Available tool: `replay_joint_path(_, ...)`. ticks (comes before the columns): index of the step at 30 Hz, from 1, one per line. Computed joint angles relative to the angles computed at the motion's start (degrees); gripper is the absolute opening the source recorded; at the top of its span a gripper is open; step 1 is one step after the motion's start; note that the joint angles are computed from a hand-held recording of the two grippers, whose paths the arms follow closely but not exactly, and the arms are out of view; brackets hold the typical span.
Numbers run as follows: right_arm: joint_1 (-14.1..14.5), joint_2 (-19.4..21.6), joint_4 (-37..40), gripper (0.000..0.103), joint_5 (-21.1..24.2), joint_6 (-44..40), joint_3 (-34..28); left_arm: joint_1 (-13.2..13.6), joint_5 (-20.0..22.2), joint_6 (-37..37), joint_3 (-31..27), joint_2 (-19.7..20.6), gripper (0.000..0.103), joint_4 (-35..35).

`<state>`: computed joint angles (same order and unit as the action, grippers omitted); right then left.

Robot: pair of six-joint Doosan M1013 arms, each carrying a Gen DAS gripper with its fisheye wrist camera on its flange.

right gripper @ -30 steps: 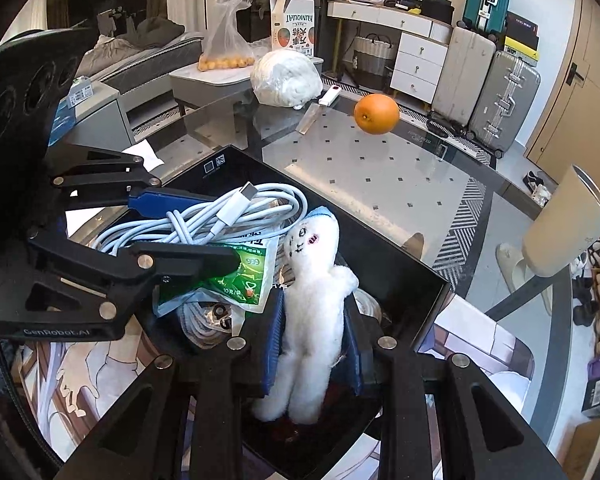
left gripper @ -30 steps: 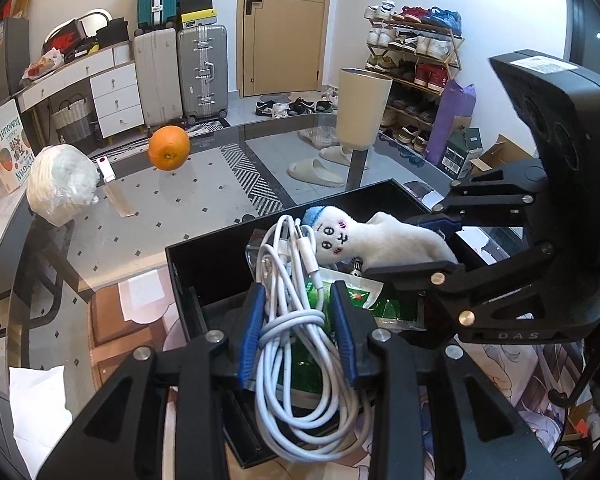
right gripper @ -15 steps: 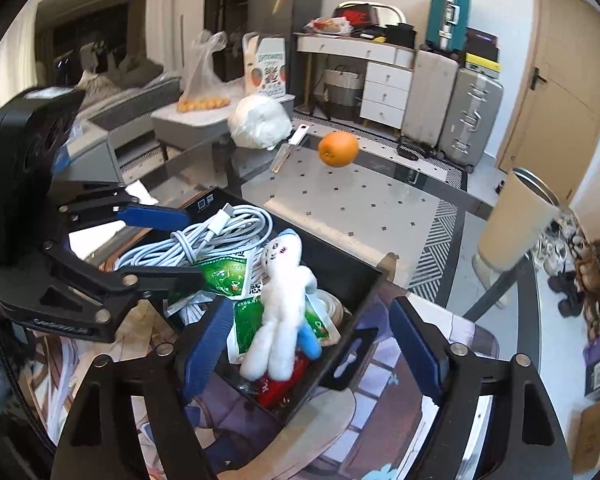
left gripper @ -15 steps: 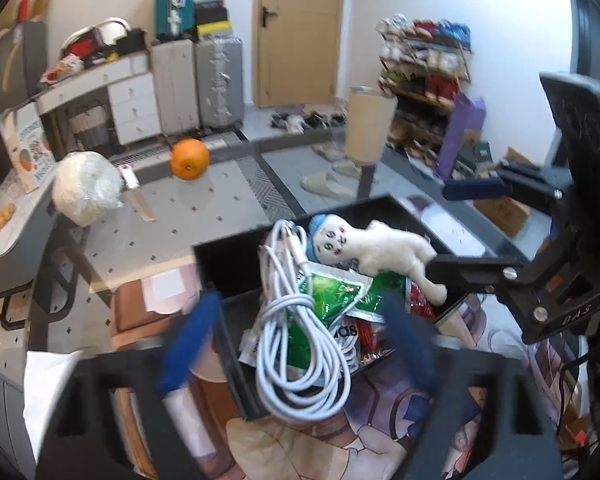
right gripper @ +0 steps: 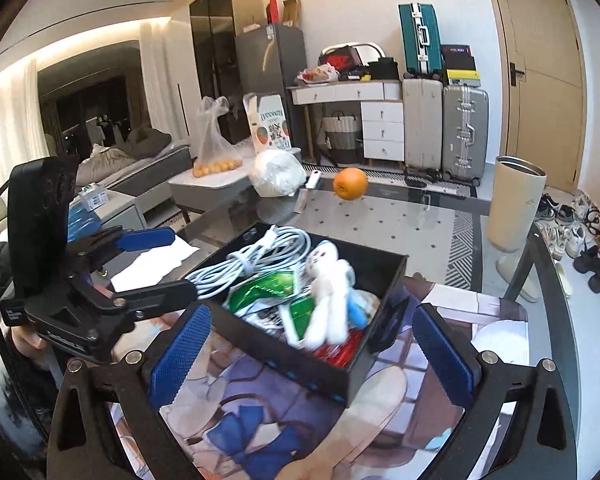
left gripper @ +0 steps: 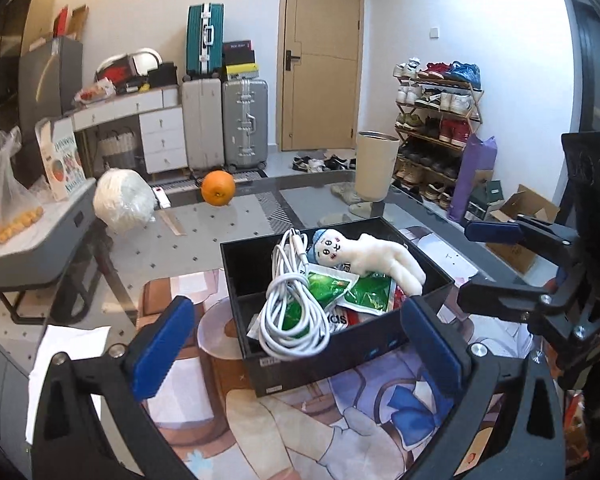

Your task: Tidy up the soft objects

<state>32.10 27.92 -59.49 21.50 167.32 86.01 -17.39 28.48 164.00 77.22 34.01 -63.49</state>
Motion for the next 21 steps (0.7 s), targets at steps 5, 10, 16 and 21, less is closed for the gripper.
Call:
replay_joint_path(5,1.40,-0.22,-4.49,0.102,1.50,4.71,1.18,0.05,0.11,0.43,1.36,-0.45,0.103,-1.85)
replay_joint_path(10,2.50,-0.51,-10.35,0.102,4.16,11.74,2.59,-0.06,-2.77,4.91,3.81,-1.07,0.103,-8.42)
replay_joint_path(16,3.09,-0.57,-15.85,0.102,6.86,19.56,3.79,-0.38,-6.62,9.56,5.37,-0.91,0.103,-14.41)
replay_joint_path(21,3.07,-0.24,-17.72,0.102,6.82,21.03,4.10,-0.60,-8.14,6.99,4.81,-0.60,0.103,-12.58)
